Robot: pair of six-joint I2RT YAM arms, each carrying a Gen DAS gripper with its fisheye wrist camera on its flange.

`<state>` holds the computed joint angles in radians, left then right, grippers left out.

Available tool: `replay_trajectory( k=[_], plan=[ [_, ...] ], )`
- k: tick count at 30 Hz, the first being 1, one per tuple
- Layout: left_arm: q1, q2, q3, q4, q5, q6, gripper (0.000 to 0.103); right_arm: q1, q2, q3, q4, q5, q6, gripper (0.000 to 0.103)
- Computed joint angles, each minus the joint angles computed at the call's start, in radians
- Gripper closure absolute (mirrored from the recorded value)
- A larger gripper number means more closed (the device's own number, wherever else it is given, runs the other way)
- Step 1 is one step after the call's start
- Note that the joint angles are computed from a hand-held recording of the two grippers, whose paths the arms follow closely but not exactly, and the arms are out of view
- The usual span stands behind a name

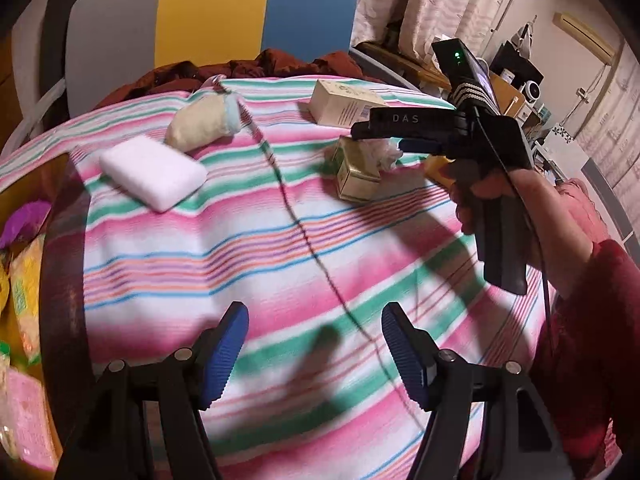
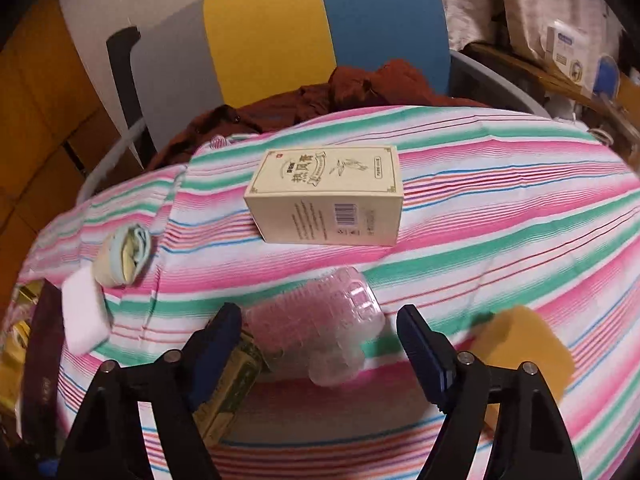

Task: Organize objects
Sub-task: 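Grasp the clear pink hair-roller pack with the right tool while the left grasps a green-labelled box, then carry the hair-roller pack and green-labelled box into the gold tray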

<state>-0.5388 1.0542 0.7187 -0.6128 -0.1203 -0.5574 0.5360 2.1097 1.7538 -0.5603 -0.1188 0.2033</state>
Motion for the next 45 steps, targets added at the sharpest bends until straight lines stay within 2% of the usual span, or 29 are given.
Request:
replay_trajectory(
  k=[4,9,15,16,18,20,21,24,31,33,34,39,45],
  plan=[
    [0.026,0.103,0.056,0.06,0.005,0.033,0.033,-0.027,0.005,0.008,-0.033,-0.117,0.003,0.023],
    [0.034,0.308,0.177,0.147,0.014,0.117,0.033,-0.041,-0.006,0.005,-0.041,-0.124,0.017,0.023],
    [0.068,0.551,0.35,0.199,0.02,0.133,0.033,-0.067,-0.022,-0.016,-0.014,-0.136,0.069,0.019],
    [0.075,0.566,0.358,0.207,0.028,0.134,0.034,-0.068,-0.013,-0.008,-0.014,-0.142,0.076,0.019],
    [0.09,0.591,0.368,0.21,0.024,0.129,0.051,-0.07,-0.012,-0.007,-0.014,-0.147,0.079,0.019],
    [0.092,0.564,0.323,0.252,0.002,0.142,0.07,-0.062,-0.007,0.001,-0.015,-0.143,0.068,0.019],
    [0.096,0.543,0.288,0.279,-0.003,0.158,0.071,-0.058,-0.001,0.009,-0.021,-0.143,0.06,0.019],
    [0.094,0.476,0.192,0.343,-0.034,0.206,0.072,-0.039,0.017,0.031,-0.041,-0.118,0.024,0.019],
    [0.104,0.349,0.043,0.416,-0.032,0.202,0.073,0.011,0.023,0.016,-0.024,-0.014,-0.049,0.019],
    [0.098,0.341,0.04,0.411,-0.041,0.207,0.073,0.021,0.02,0.006,-0.012,0.006,-0.076,0.026],
    [0.097,0.342,0.039,0.412,-0.043,0.209,0.073,0.021,0.022,0.011,-0.018,0.006,-0.083,0.035],
    [0.105,0.327,0.022,0.423,-0.026,0.209,0.073,0.016,0.013,0.013,-0.034,-0.032,-0.067,0.036],
    [0.098,0.282,-0.011,0.414,-0.036,0.196,0.073,0.029,-0.074,-0.055,0.008,-0.064,-0.076,0.036]
  ],
)
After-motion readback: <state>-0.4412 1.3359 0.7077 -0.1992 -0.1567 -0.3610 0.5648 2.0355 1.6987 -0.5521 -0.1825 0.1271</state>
